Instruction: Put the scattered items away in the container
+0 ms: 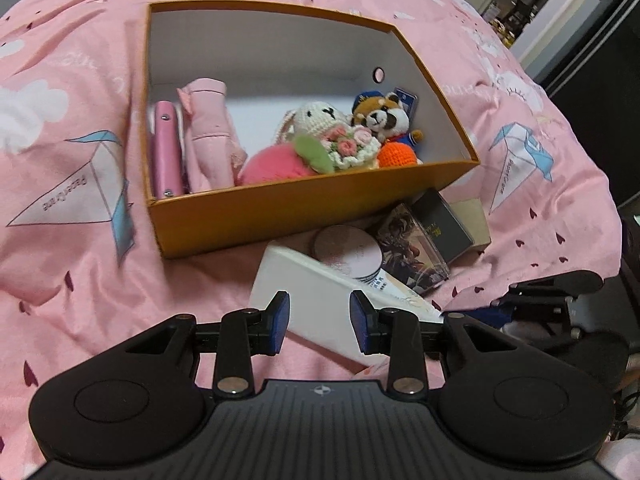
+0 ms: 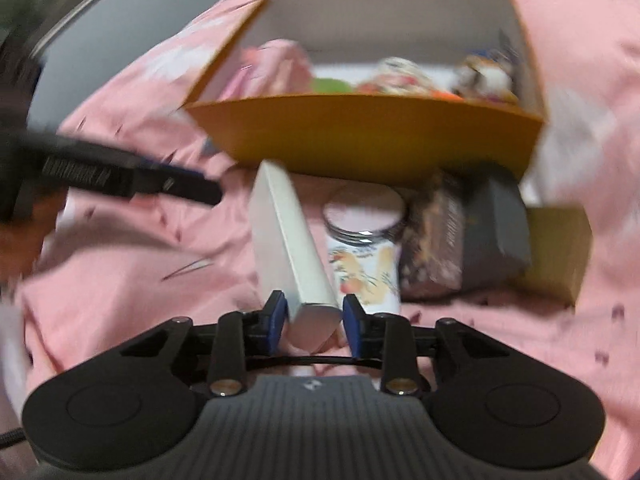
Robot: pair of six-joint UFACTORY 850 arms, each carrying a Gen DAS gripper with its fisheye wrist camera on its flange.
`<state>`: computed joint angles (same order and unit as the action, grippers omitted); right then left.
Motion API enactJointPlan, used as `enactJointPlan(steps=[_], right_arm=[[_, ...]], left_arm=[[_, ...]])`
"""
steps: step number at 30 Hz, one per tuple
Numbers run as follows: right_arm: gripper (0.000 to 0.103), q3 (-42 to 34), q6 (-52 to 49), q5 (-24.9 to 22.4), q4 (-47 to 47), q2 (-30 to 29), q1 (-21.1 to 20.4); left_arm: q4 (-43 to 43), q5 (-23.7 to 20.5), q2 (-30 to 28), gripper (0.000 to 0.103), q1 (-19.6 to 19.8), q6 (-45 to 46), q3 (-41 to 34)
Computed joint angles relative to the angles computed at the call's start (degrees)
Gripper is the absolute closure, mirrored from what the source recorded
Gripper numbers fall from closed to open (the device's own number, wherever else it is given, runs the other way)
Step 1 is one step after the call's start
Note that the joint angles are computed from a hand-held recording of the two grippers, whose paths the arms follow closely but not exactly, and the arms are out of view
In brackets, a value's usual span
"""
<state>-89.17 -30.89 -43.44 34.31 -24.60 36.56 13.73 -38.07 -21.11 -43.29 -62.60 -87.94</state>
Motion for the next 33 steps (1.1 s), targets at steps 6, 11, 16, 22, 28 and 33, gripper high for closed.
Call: enactJointPlan(steps=[6, 11, 16, 22, 28, 33], right_arm=[[0.073, -3.4, -8.0, -3.0, 2.2, -2.8, 1.6], [0.072, -6.0, -11.0, -4.5, 0.7, -5.1, 2.9], [0.072, -6.6, -13.7, -4.9, 0.0, -5.6, 3.5], [0.071, -7.9, -14.8, -6.1, -0.4, -6.6, 3.6], [0.071, -8.2, -14.0, -6.7, 0.1, -6.9, 3.3], [0.061, -8.0, -12.9, -7.6, 2.2, -6.1, 1.2]], left_arm=[[-4.1, -0.2, 0.1, 0.06, 0.9, -0.6, 0.5], [-7.5, -0.9, 0.4, 0.053, 2.2, -6.5, 2.2], [-8.4, -0.3, -0.4, 0.052, 2.8, -10.9, 2.1], [-9.7, -4.1, -4.0, 0.052, 2.9, -11.3, -1.6], [-12.3, -1.5, -3.8, 0.055, 3.3, -11.1, -0.1], [-9.8, -2.7, -3.4, 0.059, 2.6, -13.2, 0.0]])
